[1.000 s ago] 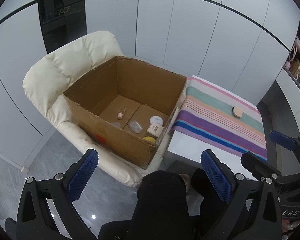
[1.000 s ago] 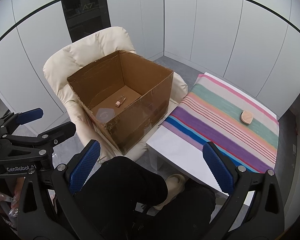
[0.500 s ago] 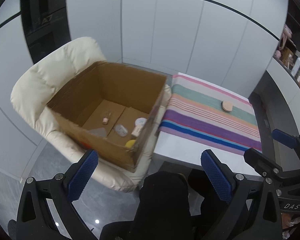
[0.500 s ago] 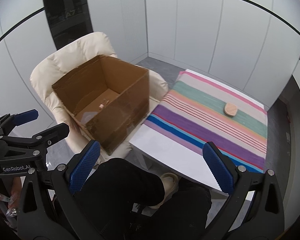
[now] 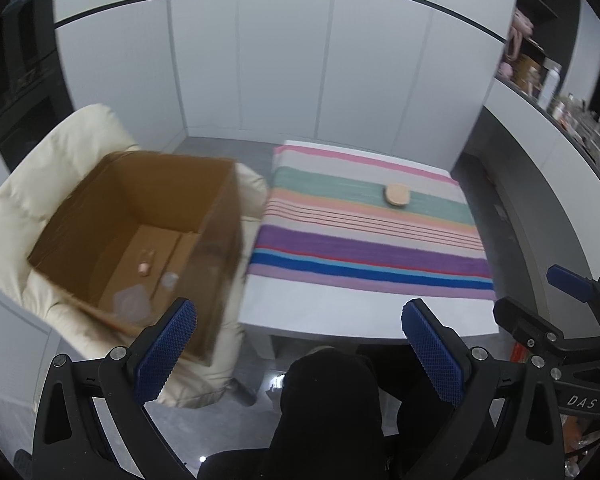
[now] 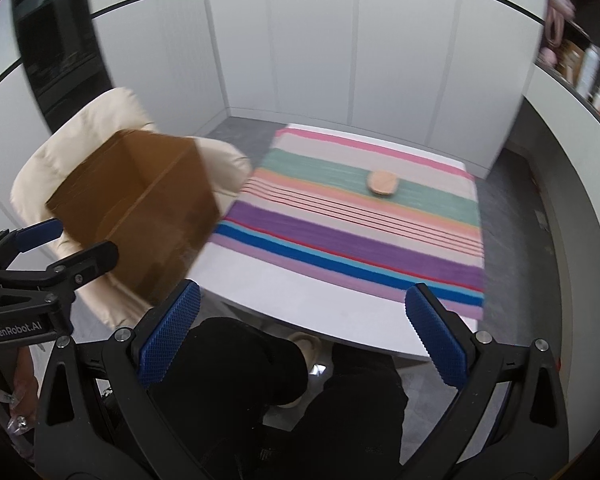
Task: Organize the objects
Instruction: 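Withdraw both tools from the box back toward the striped cloth, then grasp the pink GUOXIAOHE compact on the cloth with the right tool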
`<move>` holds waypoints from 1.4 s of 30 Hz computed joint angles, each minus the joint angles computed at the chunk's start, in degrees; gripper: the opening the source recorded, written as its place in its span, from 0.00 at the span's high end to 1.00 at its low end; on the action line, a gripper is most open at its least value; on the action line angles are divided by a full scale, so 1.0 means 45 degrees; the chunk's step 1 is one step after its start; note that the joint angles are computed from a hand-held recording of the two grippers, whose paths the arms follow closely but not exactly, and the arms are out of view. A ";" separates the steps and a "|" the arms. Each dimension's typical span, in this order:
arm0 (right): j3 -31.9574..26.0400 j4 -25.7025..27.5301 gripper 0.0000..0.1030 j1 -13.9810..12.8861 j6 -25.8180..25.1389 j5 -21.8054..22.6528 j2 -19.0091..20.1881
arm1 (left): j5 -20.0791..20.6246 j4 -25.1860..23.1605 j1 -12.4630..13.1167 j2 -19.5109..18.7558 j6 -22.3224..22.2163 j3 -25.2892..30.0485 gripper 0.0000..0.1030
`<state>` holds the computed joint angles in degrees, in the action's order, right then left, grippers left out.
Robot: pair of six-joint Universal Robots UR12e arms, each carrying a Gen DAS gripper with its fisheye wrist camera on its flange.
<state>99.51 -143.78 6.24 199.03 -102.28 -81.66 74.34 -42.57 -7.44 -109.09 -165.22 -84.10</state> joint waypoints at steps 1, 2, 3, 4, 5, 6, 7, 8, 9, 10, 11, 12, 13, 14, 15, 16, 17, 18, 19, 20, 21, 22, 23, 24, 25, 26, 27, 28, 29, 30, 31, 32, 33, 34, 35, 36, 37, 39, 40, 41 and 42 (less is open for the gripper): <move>0.0138 0.0045 0.00 -0.0092 0.0194 -0.0151 -0.0107 | -0.0066 -0.0092 -0.0077 -0.0051 0.0119 0.0072 0.00; 0.0230 0.0096 0.00 -0.0153 0.0336 -0.0263 -0.0180 | -0.0110 -0.0155 -0.0146 -0.0102 0.0237 0.0137 0.00; 0.0349 0.0145 0.00 -0.0236 0.0503 -0.0375 -0.0268 | -0.0152 -0.0164 -0.0226 -0.0131 0.0337 0.0167 0.00; 0.0511 0.0167 0.00 -0.0352 0.0687 -0.0458 -0.0374 | -0.0229 -0.0155 -0.0317 -0.0199 0.0451 0.0233 0.00; 0.0616 0.0206 0.00 -0.0441 0.0833 -0.0524 -0.0443 | -0.0242 -0.0170 -0.0382 -0.0254 0.0485 0.0289 0.00; 0.0702 0.0238 0.00 -0.0519 0.0951 -0.0567 -0.0493 | -0.0286 -0.0217 -0.0454 -0.0326 0.0547 0.0362 0.00; 0.0827 0.0277 0.00 -0.0636 0.1105 -0.0600 -0.0565 | -0.0345 -0.0296 -0.0533 -0.0425 0.0627 0.0466 0.00; 0.0905 0.0298 0.00 -0.0722 0.1189 -0.0613 -0.0599 | -0.0343 -0.0369 -0.0622 -0.0540 0.0683 0.0583 0.00; 0.0987 0.0337 0.00 -0.0822 0.1274 -0.0640 -0.0631 | -0.0339 -0.0406 -0.0679 -0.0622 0.0707 0.0663 0.00; 0.1063 0.0382 0.00 -0.0940 0.1351 -0.0667 -0.0649 | -0.0347 -0.0468 -0.0754 -0.0752 0.0728 0.0794 0.00; 0.1104 0.0414 0.00 -0.1019 0.1390 -0.0674 -0.0645 | -0.0353 -0.0553 -0.0829 -0.0905 0.0732 0.0955 0.00; 0.1129 0.0459 0.00 -0.1112 0.1410 -0.0661 -0.0629 | -0.0333 -0.0639 -0.0878 -0.1028 0.0732 0.1093 0.00; 0.1152 0.0485 0.00 -0.1216 0.1432 -0.0647 -0.0599 | -0.0258 -0.0780 -0.0959 -0.1205 0.0729 0.1306 0.00; 0.1168 0.0488 0.00 -0.1333 0.1457 -0.0631 -0.0549 | -0.0203 -0.0889 -0.1023 -0.1372 0.0722 0.1506 0.00; 0.1167 0.0495 0.00 -0.1408 0.1481 -0.0616 -0.0500 | -0.0141 -0.1021 -0.1103 -0.1590 0.0695 0.1763 0.00; 0.1142 0.0526 0.00 -0.1525 0.1503 -0.0551 -0.0404 | -0.0098 -0.1121 -0.1155 -0.1739 0.0649 0.1947 0.00; 0.1127 0.0548 0.00 -0.1613 0.1506 -0.0479 -0.0336 | -0.0075 -0.1261 -0.1216 -0.1957 0.0592 0.2214 0.00; 0.1087 0.0557 0.00 -0.1705 0.1497 -0.0392 -0.0239 | -0.0054 -0.1376 -0.1266 -0.2156 0.0553 0.2455 0.00; 0.1040 0.0536 0.00 -0.1817 0.1469 -0.0303 -0.0110 | 0.0017 -0.1438 -0.1322 -0.2300 0.0511 0.2618 0.00; 0.0982 0.0529 0.00 -0.1886 0.1453 -0.0267 0.0007 | 0.0114 -0.1514 -0.1385 -0.2479 0.0470 0.2842 0.00; 0.0891 0.0545 0.00 -0.1963 0.1421 -0.0219 0.0159 | 0.0194 -0.1553 -0.1433 -0.2651 0.0418 0.3051 0.00; 0.0778 0.0569 0.00 -0.2041 0.1376 -0.0159 0.0330 | 0.0258 -0.1576 -0.1484 -0.2856 0.0341 0.3289 0.00; 0.0667 0.0573 0.00 -0.2115 0.1339 -0.0097 0.0503 | 0.0311 -0.1635 -0.1529 -0.3082 0.0264 0.3557 0.00; 0.0581 0.0575 0.00 -0.2192 0.1300 -0.0028 0.0643 | 0.0362 -0.1659 -0.1567 -0.3224 0.0192 0.3702 0.00; 0.0412 0.0595 0.00 -0.2280 0.1249 0.0090 0.0869 | 0.0437 -0.1779 -0.1610 -0.3468 0.0110 0.4005 0.00; 0.0274 0.0585 0.00 -0.2341 0.1195 0.0189 0.1058 | 0.0513 -0.1901 -0.1653 -0.3703 0.0027 0.4295 0.00; 0.0120 0.0565 0.00 -0.2409 0.1102 0.0293 0.1255 | 0.0589 -0.2035 -0.1690 -0.3936 -0.0063 0.4589 0.00; -0.0105 0.0534 0.00 -0.2483 0.0955 0.0387 0.1533 | 0.0658 -0.2201 -0.1720 -0.4203 -0.0167 0.4935 0.00; -0.0283 0.0514 0.00 -0.2542 0.0823 0.0461 0.1742 | 0.0698 -0.2321 -0.1740 -0.4436 -0.0272 0.5229 0.00; -0.0468 0.0470 0.00 -0.2597 0.0689 0.0530 0.1966 | 0.0756 -0.2469 -0.1774 -0.4734 -0.0412 0.5604 0.00; -0.0676 0.0379 0.00 -0.2652 0.0549 0.0612 0.2226 | 0.0803 -0.2570 -0.1803 -0.4943 -0.0502 0.5867 0.00; -0.0880 0.0293 0.00 -0.2710 0.0420 0.0721 0.2474 | 0.0852 -0.2688 -0.1833 -0.5174 -0.0581 0.6158 0.00; -0.1062 0.0201 0.00 -0.2776 0.0300 0.0872 0.2703 | 0.0915 -0.2872 -0.1870 -0.5471 -0.0660 0.6548 0.00; -0.1274 0.0084 0.00 -0.2900 0.0176 0.1230 0.2975 | 0.0956 -0.3014 -0.1894 -0.5665 -0.0707 0.6809 0.00; -0.1427 -0.0002 0.00 -0.2995 0.0092 0.1484 0.3170 | 0.0982 -0.3221 -0.1922 -0.5921 -0.0742 0.7156 0.00; -0.1589 -0.0113 0.00 -0.3064 -0.0001 0.1607 0.3373 | 0.1032 -0.3360 -0.1947 -0.6092 -0.0744 0.7390 0.00; -0.1802 -0.0323 0.00 -0.3119 -0.0156 0.1606 0.3653 | 0.1102 -0.3491 -0.1985 -0.6319 -0.0751 0.7683 0.00; -0.2195 -0.0391 0.00 -0.3165 -0.0449 0.1511 0.4103 | 0.1199 -0.3613 -0.2047 -0.6667 -0.0759 0.8097 0.00; -0.2472 -0.0409 0.00 -0.3196 -0.0625 0.1479 0.4412 | 0.1201 -0.3679 -0.2080 -0.6890 -0.0718 0.8353 0.00; -0.2690 -0.0492 0.00 -0.3220 -0.0761 0.1524 0.4675 | 0.1169 -0.3763 -0.2103 -0.7058 -0.0687 0.8559 0.00; -0.2845 -0.0504 0.00 -0.3243 -0.0861 0.1588 0.4844 | 0.1112 -0.3833 -0.2120 -0.7199 -0.0675 0.8729 0.00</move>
<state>86.71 -146.05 -8.36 195.15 -95.14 -59.87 79.34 -59.82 -16.98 -141.49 -168.25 -44.82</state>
